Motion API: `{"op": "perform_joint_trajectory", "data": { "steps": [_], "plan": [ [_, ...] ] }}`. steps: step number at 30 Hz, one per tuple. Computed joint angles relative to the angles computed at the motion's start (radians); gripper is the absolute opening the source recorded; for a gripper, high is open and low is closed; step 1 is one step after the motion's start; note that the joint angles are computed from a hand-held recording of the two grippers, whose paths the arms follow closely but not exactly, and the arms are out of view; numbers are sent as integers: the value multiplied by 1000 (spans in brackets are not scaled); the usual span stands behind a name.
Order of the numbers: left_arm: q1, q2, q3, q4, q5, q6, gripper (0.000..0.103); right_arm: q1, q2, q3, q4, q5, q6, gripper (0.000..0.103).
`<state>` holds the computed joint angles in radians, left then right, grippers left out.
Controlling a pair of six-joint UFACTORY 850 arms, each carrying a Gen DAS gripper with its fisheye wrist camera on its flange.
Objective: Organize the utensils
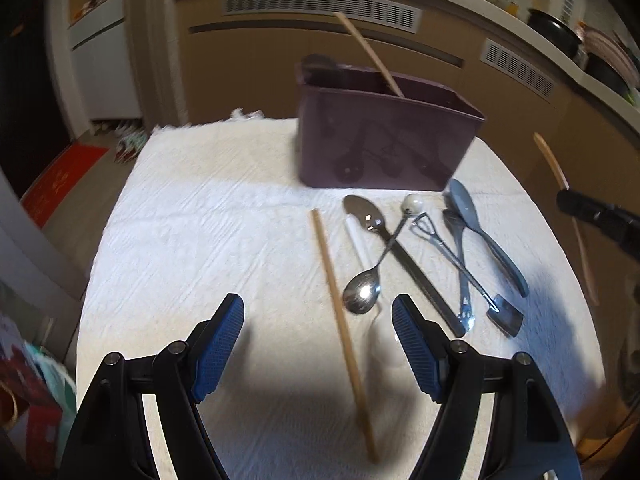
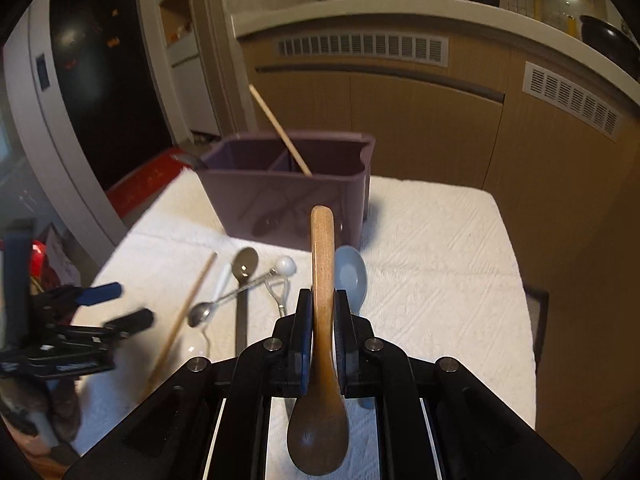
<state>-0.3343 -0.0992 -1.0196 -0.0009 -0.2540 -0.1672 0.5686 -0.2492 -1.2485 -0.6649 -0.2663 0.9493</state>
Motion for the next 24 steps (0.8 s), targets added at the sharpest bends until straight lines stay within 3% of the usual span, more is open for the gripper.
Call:
{"op": "perform_joint_trajectory", "data": {
  "steps": [4,6,8,10,11,16,22,24],
  "plan": [
    [-4,-64,-78,-197,-38,311,73,7,35,37,-88,22,103,10],
    [-6,-95,-119,-247,-60,380,72,6,47,57,-109,33,132,10],
    [-22,-129,-160,-175,-73,329,67,3,55,75,-139,38,169,10],
    [-43,-167,-202,-60,-83,228,43,-5,65,96,-132,49,175,10],
    [-49,-192,-230,-35,-101,203,41,-10,64,101,-117,55,165,10],
    [-52,-297,-355,-279,-188,457,40,-24,66,116,-81,67,139,10],
    [-81,-400,-490,-134,-240,342,40,-38,73,138,-62,87,132,10],
    [-94,-428,-522,-21,-252,229,40,-44,74,145,-43,94,121,10]
  ]
}}
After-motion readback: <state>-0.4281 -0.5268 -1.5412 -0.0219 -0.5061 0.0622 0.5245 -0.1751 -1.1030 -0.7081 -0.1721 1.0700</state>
